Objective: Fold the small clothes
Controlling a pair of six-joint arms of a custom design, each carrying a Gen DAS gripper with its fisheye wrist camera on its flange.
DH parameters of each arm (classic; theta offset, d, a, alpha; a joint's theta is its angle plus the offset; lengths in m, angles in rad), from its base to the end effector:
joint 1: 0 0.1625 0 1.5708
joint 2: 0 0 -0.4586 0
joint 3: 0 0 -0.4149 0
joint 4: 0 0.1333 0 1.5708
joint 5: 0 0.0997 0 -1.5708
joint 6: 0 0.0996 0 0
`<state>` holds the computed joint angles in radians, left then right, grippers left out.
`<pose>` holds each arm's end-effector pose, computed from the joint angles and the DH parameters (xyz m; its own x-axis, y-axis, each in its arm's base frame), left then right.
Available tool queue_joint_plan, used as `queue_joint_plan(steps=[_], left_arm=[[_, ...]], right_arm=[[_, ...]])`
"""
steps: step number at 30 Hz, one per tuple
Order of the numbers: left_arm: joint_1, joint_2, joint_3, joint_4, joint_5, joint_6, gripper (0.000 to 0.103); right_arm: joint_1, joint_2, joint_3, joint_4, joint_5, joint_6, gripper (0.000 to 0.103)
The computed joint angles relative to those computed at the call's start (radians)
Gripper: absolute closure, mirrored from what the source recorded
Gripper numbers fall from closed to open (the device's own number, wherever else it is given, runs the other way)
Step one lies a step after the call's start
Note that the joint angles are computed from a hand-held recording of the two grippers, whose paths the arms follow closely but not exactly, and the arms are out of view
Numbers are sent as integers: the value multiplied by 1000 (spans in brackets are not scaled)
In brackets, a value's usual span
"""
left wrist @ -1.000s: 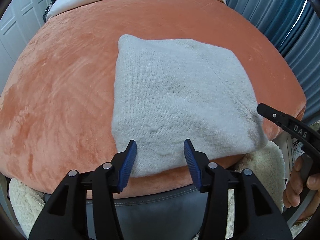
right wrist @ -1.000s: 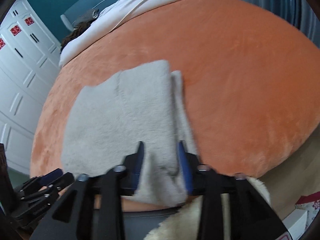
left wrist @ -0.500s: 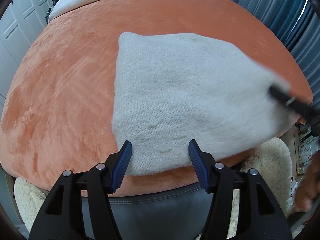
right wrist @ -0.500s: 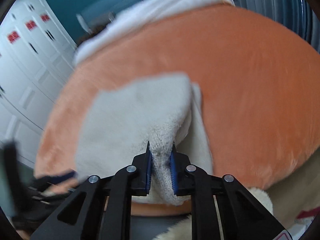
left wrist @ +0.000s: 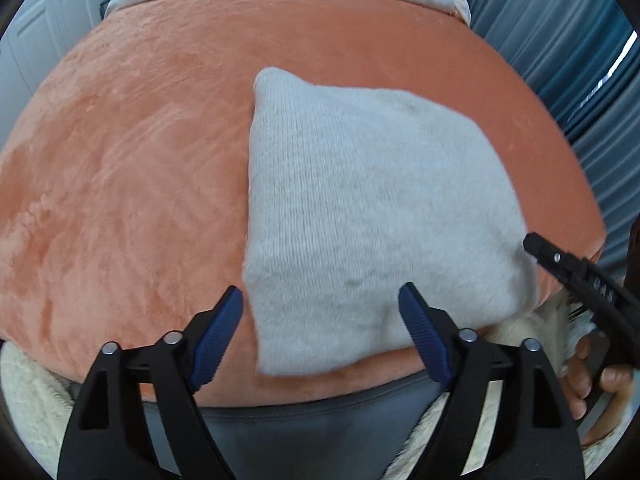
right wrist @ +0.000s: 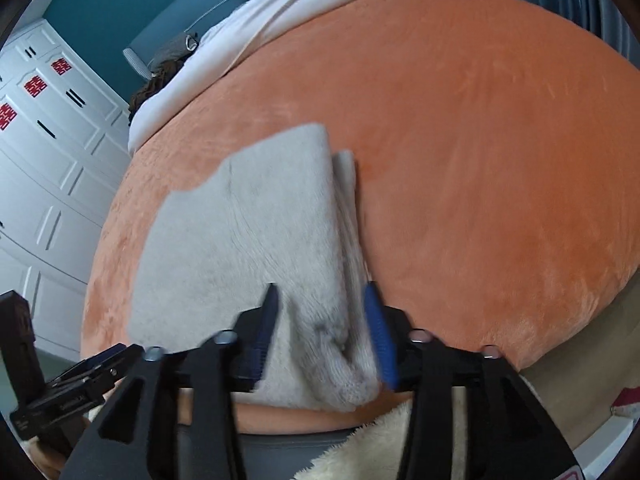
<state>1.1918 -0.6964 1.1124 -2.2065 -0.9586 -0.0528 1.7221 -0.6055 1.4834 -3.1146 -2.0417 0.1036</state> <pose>-0.1361 -0.8568 0.2312 -0.8246 0.1383 -0.5486 0.3180 0.9153 -0.2472 0.2040 -0.7532 0.0961 -0.9305 0.2224 0.2910 -0.0224 0.7584 -0.6514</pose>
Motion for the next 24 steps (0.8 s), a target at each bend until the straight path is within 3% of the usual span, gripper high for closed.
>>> queue_joint_plan(steps=[2,5,7,10,13,14,15,17,18,21,22,24], left_arm=[[11,29,-61,39,-20,-29,21],[17,70,-138,96,5,-60,21],[14,80,-155,97,21,-53,21],[11,77,-151,90,22,-34,20],[13,70,-137,98,21,-36,20],[14,64,-127,98,18,-42,20],[16,57,-118,96,16,-45,20],[17,39,-93,81,22,-37,20],[16,24,-72,64,30,-26,20],[13,-15,-27,31,46,-8,20],[14,-29,-15,21,39,-7,20],[18,-45,-2,-2,33,-7,17]], right_arm=[[-2,11,-21,-4,1,-3,38],[-12,36,-75,86,-9,59,37],[-13,38,-74,73,-26,80,37],[-5,51,-85,38,-23,53,37],[-4,80,-157,125,-40,22,40],[-1,94,-185,154,-65,20,48],[3,108,-218,200,-85,16,86],[24,124,-271,275,-107,3,89],[42,114,-266,251,-68,-29,90],[78,37,-184,88,209,-65,92],[87,19,-162,33,260,-80,92],[94,4,-137,-35,238,-102,92]])
